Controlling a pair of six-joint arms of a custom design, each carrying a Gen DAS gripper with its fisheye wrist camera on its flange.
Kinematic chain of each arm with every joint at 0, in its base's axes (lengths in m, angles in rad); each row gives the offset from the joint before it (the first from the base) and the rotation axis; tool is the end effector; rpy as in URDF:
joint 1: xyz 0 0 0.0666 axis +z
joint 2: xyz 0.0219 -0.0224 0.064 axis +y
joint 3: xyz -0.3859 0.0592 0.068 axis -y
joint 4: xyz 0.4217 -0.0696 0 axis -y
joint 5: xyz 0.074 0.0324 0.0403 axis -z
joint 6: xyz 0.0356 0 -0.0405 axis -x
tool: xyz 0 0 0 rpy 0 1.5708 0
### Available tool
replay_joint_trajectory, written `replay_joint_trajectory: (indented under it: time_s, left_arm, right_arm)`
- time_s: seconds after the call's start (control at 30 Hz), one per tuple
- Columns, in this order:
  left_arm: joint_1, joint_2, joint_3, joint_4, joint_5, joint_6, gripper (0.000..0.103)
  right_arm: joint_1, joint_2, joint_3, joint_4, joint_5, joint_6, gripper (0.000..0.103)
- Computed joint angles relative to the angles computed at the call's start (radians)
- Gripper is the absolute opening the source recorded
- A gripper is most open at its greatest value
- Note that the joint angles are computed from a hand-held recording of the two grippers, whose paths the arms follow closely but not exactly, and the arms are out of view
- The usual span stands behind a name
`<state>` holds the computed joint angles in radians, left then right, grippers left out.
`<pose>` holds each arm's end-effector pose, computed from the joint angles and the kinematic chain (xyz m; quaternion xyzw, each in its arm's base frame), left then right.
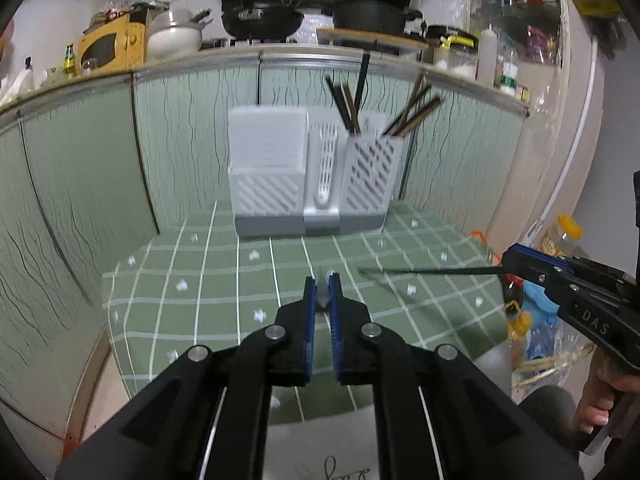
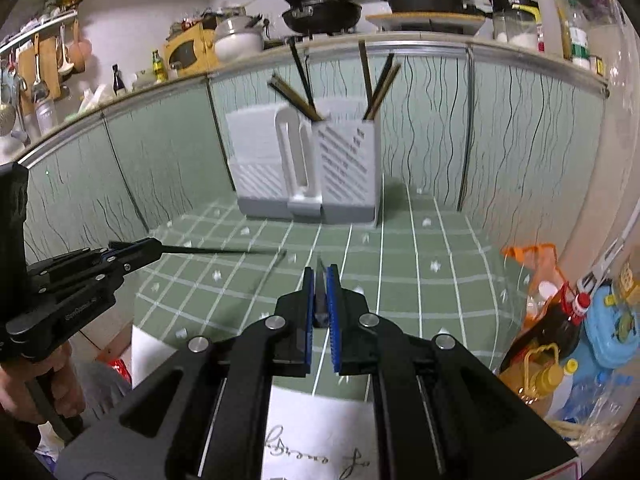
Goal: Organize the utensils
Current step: 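Lift both black chopsticks with both tools and carry them over the white holder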
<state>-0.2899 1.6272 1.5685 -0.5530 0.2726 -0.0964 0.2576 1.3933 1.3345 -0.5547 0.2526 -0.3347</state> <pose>0.5923 -0.1871 0.4250 0.2302 0.8506 -0.1641 0.4433 0.5151 0.1261 0.4350 0.0919 0.8777 0.0264 0.4696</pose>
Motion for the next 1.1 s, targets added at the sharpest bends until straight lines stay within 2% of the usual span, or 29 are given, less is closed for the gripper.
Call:
replay_joint_trajectory:
  time_s: [0.53,0.83,1.0,1.1]
  left_arm:
    - [0.01,0.042,0.197,-0.103,0.057,-0.016,0.006]
    - [-0.006,0.118,0.366,-0.226,0.101,-0.051,0.006]
    - [-0.023,0.191,0.523,-0.331,0.106,-0.081,0.006]
    - [-0.029,0.227,0.604,-0.367,0.103,-0.087,0.006]
  right_arm:
    - [-0.023,0.016,0.177,-0.079,-0.019,0.05,0.006]
    - [-0.044,0.06,0.304,-0.148,-0.033,0.083,0.006]
    - [-0.06,0.095,0.388,-0.186,-0.036,0.114,0.006]
    - [-0.074,0.121,0.453,-0.208,-0.046,0.127,0.006]
